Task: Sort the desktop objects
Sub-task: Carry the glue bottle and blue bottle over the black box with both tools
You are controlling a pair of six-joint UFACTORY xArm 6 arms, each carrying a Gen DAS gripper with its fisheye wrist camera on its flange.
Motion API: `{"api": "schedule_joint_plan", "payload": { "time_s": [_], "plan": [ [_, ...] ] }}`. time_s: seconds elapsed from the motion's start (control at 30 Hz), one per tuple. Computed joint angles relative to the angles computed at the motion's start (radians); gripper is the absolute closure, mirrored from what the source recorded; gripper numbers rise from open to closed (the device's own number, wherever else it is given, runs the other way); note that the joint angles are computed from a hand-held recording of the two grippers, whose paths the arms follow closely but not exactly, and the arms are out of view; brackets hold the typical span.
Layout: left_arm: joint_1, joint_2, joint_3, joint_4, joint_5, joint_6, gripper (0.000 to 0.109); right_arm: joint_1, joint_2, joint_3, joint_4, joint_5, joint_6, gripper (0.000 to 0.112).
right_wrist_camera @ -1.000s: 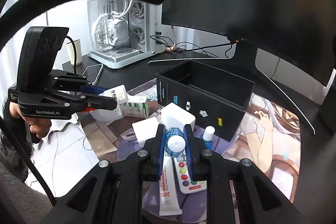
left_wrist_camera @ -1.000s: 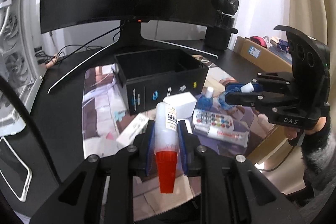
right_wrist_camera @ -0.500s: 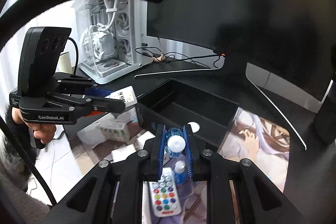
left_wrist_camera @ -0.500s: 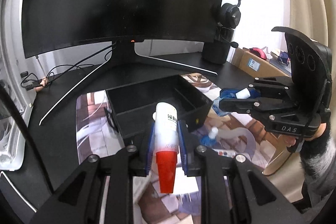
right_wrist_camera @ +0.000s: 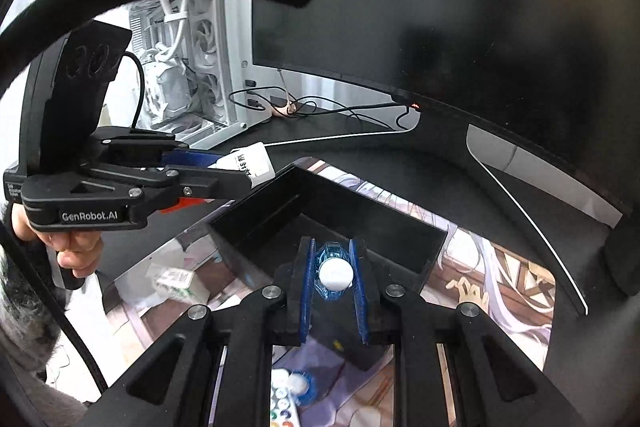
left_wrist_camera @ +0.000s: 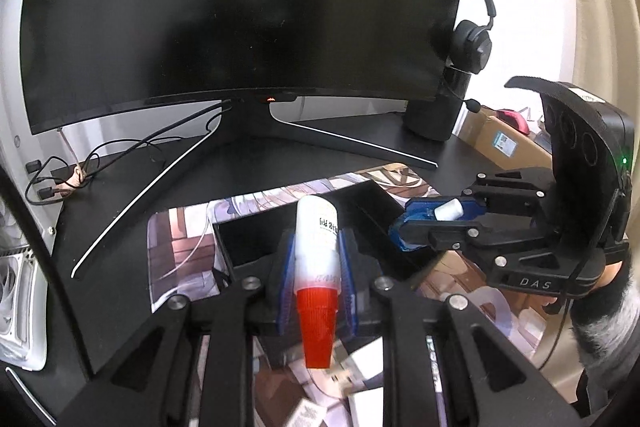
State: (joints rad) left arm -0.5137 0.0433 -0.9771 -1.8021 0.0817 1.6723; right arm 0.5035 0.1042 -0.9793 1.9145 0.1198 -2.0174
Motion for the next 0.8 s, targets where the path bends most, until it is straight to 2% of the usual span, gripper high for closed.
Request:
{"api": "schedule_joint_plan", "payload": {
  "time_s": [0.17,0.3,0.43,0.57,0.67,0.73,0.8],
  "plan": [
    [0.010,0.074,-0.051,0.105,0.005,-0.118,0.090,-0.010,0.071,-0.054,-0.213,0.004,0.210,0.095],
    [0.013,0.124,-0.080,0.173,0.009,-0.190,0.090,-0.016,0.128,-0.089,-0.450,0.005,0.428,0.095],
    [0.018,0.164,-0.101,0.236,0.007,-0.258,0.090,-0.023,0.175,-0.103,-0.745,0.001,0.692,0.095],
    [0.021,0.204,-0.118,0.359,0.001,-0.373,0.090,-0.041,0.210,-0.114,-1.022,0.014,0.925,0.095],
    [0.020,0.223,-0.125,0.442,-0.003,-0.449,0.090,-0.055,0.232,-0.124,-1.181,0.032,1.053,0.095],
    [0.014,0.232,-0.131,0.449,-0.016,-0.452,0.090,-0.064,0.247,-0.132,-1.291,0.044,1.139,0.095],
    [0.012,0.240,-0.134,0.479,-0.010,-0.475,0.090,-0.071,0.260,-0.145,-1.346,0.063,1.181,0.095]
  ]
}}
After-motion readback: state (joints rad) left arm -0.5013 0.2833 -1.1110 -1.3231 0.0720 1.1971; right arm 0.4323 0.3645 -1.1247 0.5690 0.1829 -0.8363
